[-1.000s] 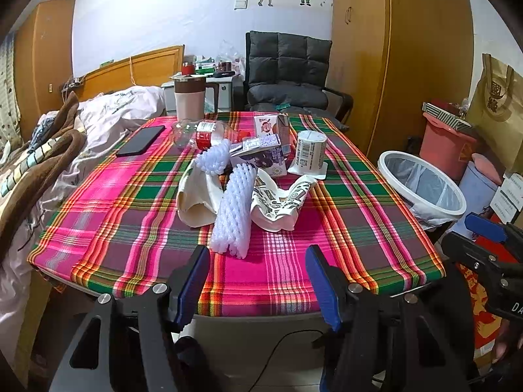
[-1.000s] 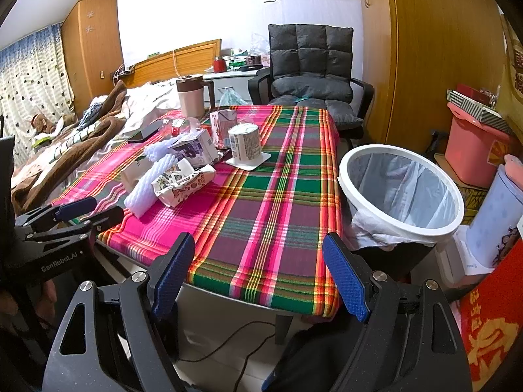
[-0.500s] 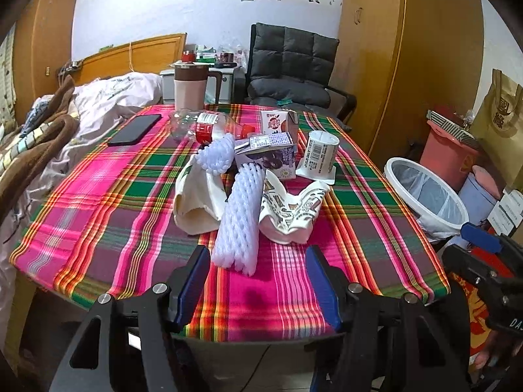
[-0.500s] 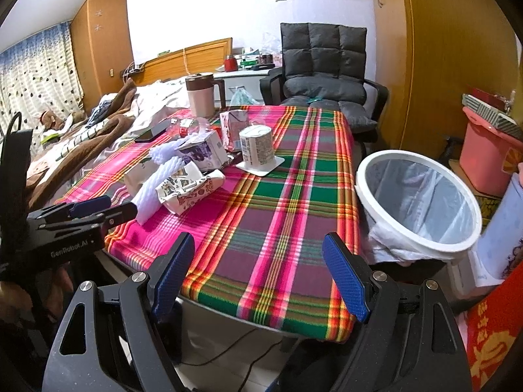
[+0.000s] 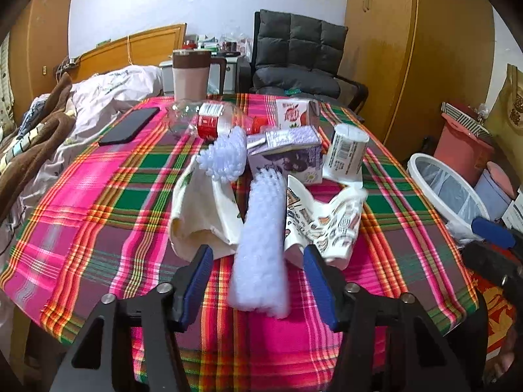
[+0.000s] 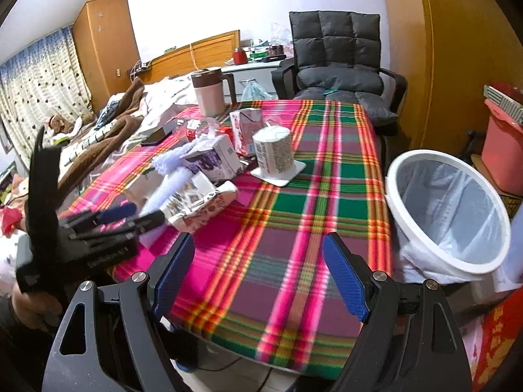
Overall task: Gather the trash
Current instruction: 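Grasp the white foam sleeve with left gripper while right gripper grasps printed paper cup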
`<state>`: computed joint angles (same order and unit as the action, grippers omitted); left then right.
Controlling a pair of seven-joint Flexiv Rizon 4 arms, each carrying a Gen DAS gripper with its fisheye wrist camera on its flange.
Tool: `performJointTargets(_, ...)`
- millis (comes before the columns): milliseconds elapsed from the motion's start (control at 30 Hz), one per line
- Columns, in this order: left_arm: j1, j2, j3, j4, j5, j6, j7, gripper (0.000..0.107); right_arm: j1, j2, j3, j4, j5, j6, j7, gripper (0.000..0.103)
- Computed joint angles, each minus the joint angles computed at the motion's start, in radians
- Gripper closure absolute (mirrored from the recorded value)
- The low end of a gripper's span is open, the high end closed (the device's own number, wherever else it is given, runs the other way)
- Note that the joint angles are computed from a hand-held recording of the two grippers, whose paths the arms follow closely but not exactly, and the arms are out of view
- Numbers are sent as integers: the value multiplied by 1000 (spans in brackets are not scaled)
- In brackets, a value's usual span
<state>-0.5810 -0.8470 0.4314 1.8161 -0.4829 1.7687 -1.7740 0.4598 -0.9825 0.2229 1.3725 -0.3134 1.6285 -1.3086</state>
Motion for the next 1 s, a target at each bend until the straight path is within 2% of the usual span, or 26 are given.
performJointTargets(100, 23, 2, -24, 0, 16, -15, 7, 69, -21, -26, 53, -42, -7, -33, -18, 24)
performJointTargets(200, 44, 6, -50, 12, 32, 5, 1, 77, -38, -51, 105, -86, 0, -86, -47, 32)
performJointTargets(333, 35, 10, -48, 33, 16, 40, 0, 80, -61, -87, 194, -154, 41, -175, -106, 35)
performJointTargets(500, 33, 24, -62, 73, -29, 90, 18, 81, -67, -126, 268, -240, 108, -271, -171, 39)
performJointTargets(600, 49, 33, -91, 90, -53, 115, 40, 81, -51, -151, 282, -306, 148, -342, -186, 44)
performJointTargets(700, 81, 42, -135, 102, -64, 139, 66, 81, -21, -163, 251, -353, 180, -392, -177, 52)
performJointTargets(767, 99, 45, -161, 107, -71, 151, 84, 81, -11, -168, 240, -376, 205, -423, -178, 65)
performJointTargets(800, 108, 45, -173, 109, -73, 157, 92, 81, -8, -172, 239, -387, 219, -434, -184, 68)
performJointTargets(833, 112, 45, -181, 109, -78, 160, 101, 81, -9, -166, 236, -381, 235, -432, -190, 77)
performJointTargets(1000, 138, 51, -225, 110, -88, 179, 136, 82, 5, -125, 178, -336, 294, -399, -217, 84)
